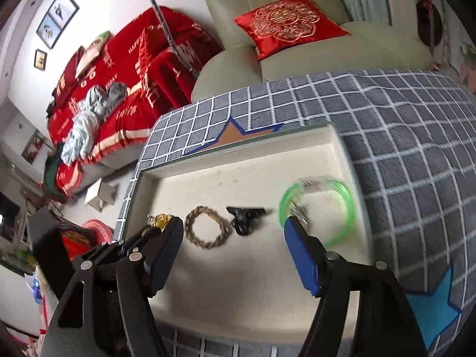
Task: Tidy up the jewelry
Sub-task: 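Carry both items into the tray and open the right tool, then open the left tool to drop the yellow cord bracelet in the tray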
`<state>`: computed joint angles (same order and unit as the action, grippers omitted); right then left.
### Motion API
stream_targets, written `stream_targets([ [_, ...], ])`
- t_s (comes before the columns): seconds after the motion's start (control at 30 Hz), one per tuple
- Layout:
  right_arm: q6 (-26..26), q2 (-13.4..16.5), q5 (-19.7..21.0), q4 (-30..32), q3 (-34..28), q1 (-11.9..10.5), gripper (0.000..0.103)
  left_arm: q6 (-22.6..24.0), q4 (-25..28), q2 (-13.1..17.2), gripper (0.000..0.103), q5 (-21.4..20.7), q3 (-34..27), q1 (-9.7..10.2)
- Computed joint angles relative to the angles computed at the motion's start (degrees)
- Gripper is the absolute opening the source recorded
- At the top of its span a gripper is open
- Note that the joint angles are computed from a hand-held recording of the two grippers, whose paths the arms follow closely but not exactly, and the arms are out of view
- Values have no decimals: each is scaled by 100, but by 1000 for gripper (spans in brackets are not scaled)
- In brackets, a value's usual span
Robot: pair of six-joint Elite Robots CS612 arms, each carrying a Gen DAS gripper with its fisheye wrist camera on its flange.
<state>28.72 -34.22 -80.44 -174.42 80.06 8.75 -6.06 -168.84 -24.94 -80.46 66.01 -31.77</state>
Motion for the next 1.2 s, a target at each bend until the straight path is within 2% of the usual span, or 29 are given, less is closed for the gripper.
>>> stream_targets([
  [0.07, 106, -116, -21, -194, 250, -14, 81, -20, -29, -14, 20, 36, 12, -4],
  [0.3, 419, -355, 140, -532, 866, -71, 81, 77, -256, -117, 20, 54, 178, -29],
  [0.87, 750, -727, 7, -1190, 1807, -71, 86, -61, -646, -397, 21, 6, 639, -25],
  [0.9, 762, -747, -14, -1256, 1861, -72, 86, -55, -684, -417, 23, 14, 680, -29],
  [0.93, 764, -765, -35, -1283, 1896, -71, 86, -53, -726, -441, 37, 14, 726, -31],
  [0.97, 764, -785, -54, -1335, 1945, -71, 86, -73, -739, -466, 97, 40, 767, -36],
  [1.0, 766, -801, -58, -1406, 1994, -73, 86, -146, -777, -497, 103, 150, 826, -51],
  [1.03, 772, -813, -64, -1486, 2037, -73, 86, -143, -1010, -498, 103, 257, 899, -68],
  [1.1, 784, -828, -128, -1615, 2096, -58, 89, -42, -1063, -513, 103, 175, 944, -65],
  [1.13, 788, -834, -160, -1672, 2123, -49, 103, -19, -1096, -522, 103, 168, 974, -72],
  [1.2, 818, -848, -269, -1867, 2199, -22, 103, 61, -1250, -541, 103, 198, 1059, -87],
])
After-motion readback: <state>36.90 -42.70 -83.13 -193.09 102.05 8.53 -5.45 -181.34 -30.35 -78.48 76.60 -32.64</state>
